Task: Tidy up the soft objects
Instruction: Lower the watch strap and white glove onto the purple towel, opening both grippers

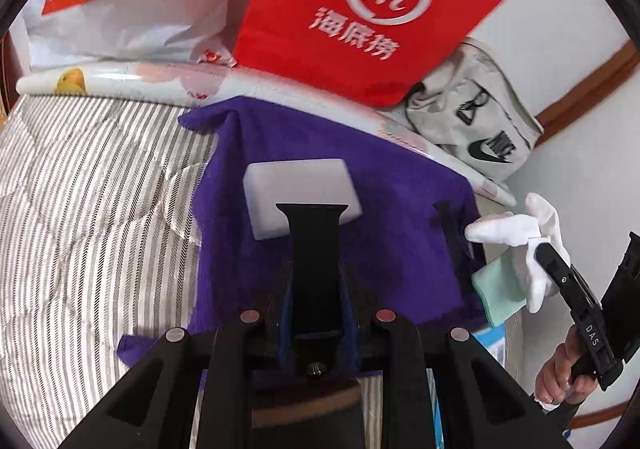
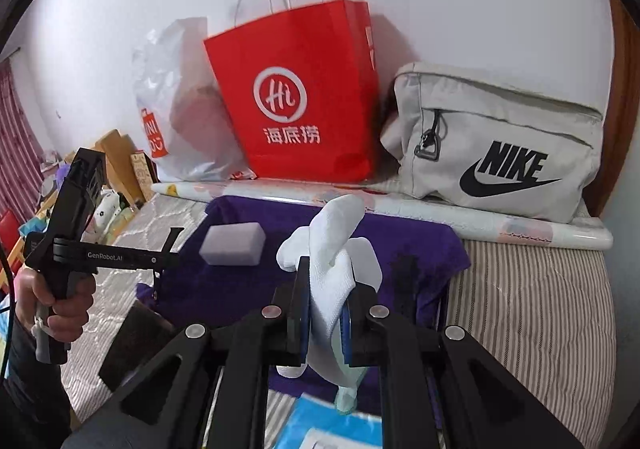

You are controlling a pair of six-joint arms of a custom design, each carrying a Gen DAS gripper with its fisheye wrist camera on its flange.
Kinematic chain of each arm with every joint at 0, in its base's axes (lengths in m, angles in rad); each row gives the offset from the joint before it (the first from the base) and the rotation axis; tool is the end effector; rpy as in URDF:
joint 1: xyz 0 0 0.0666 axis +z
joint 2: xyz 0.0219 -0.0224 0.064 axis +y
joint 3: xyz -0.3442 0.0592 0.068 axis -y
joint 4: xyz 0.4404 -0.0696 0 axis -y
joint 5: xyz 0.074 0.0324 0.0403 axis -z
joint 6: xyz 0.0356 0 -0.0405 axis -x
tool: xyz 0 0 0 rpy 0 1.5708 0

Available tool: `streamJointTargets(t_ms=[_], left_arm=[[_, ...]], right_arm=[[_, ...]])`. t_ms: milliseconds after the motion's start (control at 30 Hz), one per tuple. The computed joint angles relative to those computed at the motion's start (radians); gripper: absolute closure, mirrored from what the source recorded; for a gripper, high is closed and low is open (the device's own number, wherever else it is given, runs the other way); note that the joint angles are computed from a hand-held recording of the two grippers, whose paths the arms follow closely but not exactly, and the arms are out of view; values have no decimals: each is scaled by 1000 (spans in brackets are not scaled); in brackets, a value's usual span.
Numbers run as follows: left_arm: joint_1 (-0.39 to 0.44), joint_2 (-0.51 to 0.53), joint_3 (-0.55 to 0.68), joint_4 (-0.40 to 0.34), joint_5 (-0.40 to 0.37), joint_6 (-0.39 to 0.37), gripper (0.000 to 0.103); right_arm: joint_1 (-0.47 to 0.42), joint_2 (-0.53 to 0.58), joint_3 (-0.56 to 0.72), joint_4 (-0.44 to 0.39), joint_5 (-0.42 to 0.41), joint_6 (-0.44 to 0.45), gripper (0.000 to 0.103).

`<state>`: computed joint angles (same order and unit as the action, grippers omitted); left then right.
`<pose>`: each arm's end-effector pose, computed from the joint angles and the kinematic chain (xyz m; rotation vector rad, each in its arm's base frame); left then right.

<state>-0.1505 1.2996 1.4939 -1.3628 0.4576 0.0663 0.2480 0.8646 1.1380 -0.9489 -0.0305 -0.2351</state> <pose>0.4609 -0.0862 0.4679 0.2428 2.7045 -0.6878 0.3485 0.0890 0.4868 -0.0312 2.2623 0.2934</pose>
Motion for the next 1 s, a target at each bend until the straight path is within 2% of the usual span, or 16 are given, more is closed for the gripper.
streamJointTargets(t_ms=[300, 700, 833, 900, 967, 1000], left_arm=[[-9, 43, 2, 9, -5, -4, 82], [-35, 70, 4, -4, -66, -20, 81], [-35, 63, 1, -9, -69, -16, 71], [-37, 53, -4, -7, -81, -18, 60], [-32, 35, -12, -3, -76, -28, 53], [-30, 31, -12, -7, -75, -32, 49]], right_arm=[[-34, 93, 13, 10, -22, 17, 91], [-36, 152, 34, -54, -17, 8, 88], [-26, 165, 45, -77, -18, 19, 87], [-14, 164, 46, -86, -1, 27, 86], [-8, 159, 45, -90, -5, 29, 79], [-7, 159, 46, -91, -8, 26, 68]])
